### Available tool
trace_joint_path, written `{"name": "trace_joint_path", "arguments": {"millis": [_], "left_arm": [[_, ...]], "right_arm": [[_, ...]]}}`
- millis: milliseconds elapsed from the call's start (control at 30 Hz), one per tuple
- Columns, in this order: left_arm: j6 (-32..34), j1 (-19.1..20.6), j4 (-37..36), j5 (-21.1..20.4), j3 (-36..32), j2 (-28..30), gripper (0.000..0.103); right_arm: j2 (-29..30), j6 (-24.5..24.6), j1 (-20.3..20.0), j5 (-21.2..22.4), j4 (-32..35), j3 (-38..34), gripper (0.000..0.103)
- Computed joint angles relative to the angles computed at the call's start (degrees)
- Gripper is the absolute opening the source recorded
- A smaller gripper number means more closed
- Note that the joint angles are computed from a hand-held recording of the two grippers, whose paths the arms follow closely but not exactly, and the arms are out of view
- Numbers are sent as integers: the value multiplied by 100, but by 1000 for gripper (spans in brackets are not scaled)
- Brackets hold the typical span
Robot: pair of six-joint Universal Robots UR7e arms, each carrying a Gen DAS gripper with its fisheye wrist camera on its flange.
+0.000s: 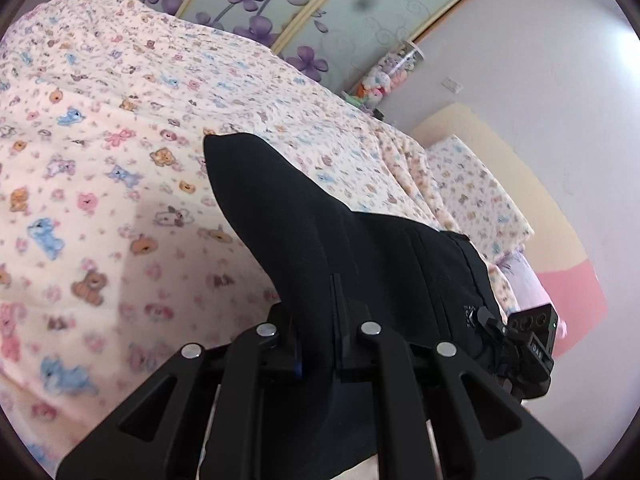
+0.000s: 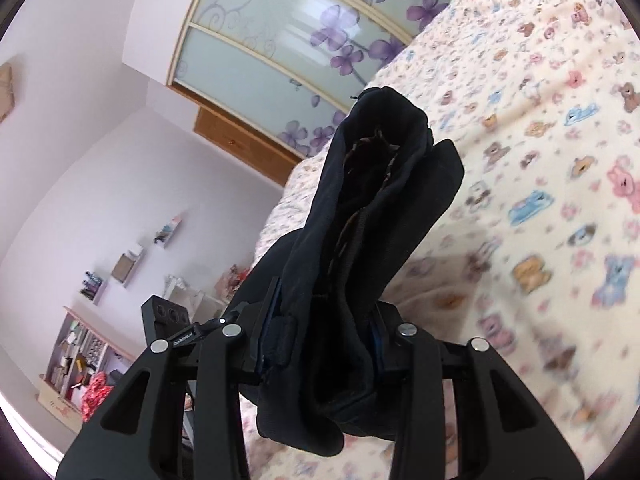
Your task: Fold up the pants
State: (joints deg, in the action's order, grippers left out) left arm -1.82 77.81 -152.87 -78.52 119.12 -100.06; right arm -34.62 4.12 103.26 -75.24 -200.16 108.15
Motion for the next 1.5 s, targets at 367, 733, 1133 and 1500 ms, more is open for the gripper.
{"name": "trace_joint_path", "arguments": {"millis": [367,733,1133,1500], "left_arm": [[-259,938,-1239,94,163,1010,47],[-306,758,-2032,-172,439,176,101],[-76,403,-1103,-154,444,843,101],[1203,605,-2564,11,991,1228,101]], "right_arm": [[698,402,-607,-685,-293,-72,47],[163,-465,-40,-1852,-1658,758,73],[541,-1287,569,-1931,-1173,451,90],[860,-1467,22,-1270,-1953,765,89]]}}
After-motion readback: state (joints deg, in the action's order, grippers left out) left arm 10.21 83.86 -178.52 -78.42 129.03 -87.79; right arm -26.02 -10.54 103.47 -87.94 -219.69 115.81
